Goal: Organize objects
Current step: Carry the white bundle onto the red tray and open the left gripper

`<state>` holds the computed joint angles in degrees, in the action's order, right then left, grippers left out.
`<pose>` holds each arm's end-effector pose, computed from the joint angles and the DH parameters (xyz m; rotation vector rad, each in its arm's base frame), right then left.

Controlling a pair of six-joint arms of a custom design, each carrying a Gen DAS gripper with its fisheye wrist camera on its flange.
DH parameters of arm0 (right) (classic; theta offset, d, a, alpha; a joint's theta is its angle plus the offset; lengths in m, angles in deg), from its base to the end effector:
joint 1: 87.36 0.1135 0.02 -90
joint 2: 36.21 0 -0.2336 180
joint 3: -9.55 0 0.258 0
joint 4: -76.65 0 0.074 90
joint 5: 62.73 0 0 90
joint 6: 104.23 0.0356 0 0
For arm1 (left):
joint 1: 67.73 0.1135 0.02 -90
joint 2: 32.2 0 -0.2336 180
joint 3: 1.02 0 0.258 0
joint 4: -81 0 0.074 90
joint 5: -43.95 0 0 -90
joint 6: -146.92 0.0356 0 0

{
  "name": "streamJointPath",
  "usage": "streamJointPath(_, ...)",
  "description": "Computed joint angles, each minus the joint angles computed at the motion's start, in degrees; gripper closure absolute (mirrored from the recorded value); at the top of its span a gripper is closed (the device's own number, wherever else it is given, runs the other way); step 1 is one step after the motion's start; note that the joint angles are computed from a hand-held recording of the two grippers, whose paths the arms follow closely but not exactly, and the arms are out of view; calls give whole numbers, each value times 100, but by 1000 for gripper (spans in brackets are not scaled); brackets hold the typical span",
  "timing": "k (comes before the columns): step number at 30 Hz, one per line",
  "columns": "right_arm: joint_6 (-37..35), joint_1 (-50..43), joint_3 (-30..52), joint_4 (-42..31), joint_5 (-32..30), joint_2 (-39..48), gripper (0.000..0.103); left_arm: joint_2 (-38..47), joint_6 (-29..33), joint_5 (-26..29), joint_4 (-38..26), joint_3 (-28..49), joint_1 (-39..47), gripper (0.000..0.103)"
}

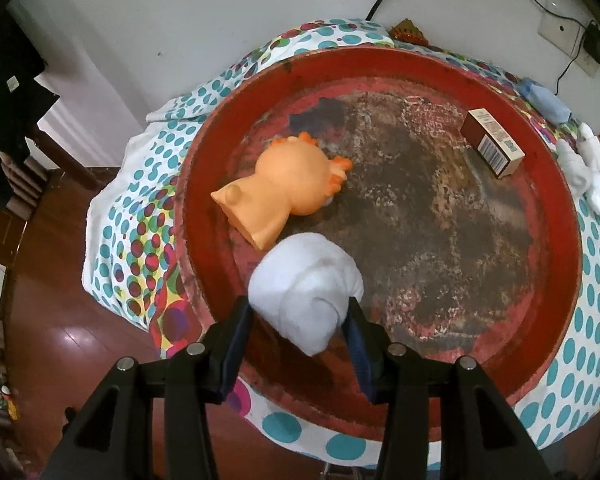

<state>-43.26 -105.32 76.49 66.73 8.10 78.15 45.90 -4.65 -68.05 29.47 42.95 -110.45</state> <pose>0.3356 -0.0965 0.0457 -0.3627 2.4661 0.0948 0.1512 -0.1215 0.0906 -0.4758 2.7410 0.2486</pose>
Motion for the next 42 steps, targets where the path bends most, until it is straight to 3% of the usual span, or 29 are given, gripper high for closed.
streamJointPath(11,0,-16,15,-1,12,12,36,-960,-357,-120,-544,-150,-220,55)
streamJointPath(19,7,-4,18,-11,11,7,35,-568,-1396,-734,-1344,514,-1229,55)
streamJointPath(27,30,-22,58,-19,34,46,31,-122,-1828,-1009,-670,656,-1896,53)
streamJointPath(32,67,-21,36,7,70,40,30,203,-1790,-1061,-292,644,-1917,50)
streamJointPath(35,92,-23,-78,63,72,-50,38,275,-1681,-1069,-86,527,-1968,50)
streamJointPath(39,105,-66,-330,201,41,-243,67,137,-1700,-1074,135,244,-1992,50)
streamJointPath(42,118,-32,-484,301,92,-344,75,-262,-1684,-940,437,-126,-1910,49)
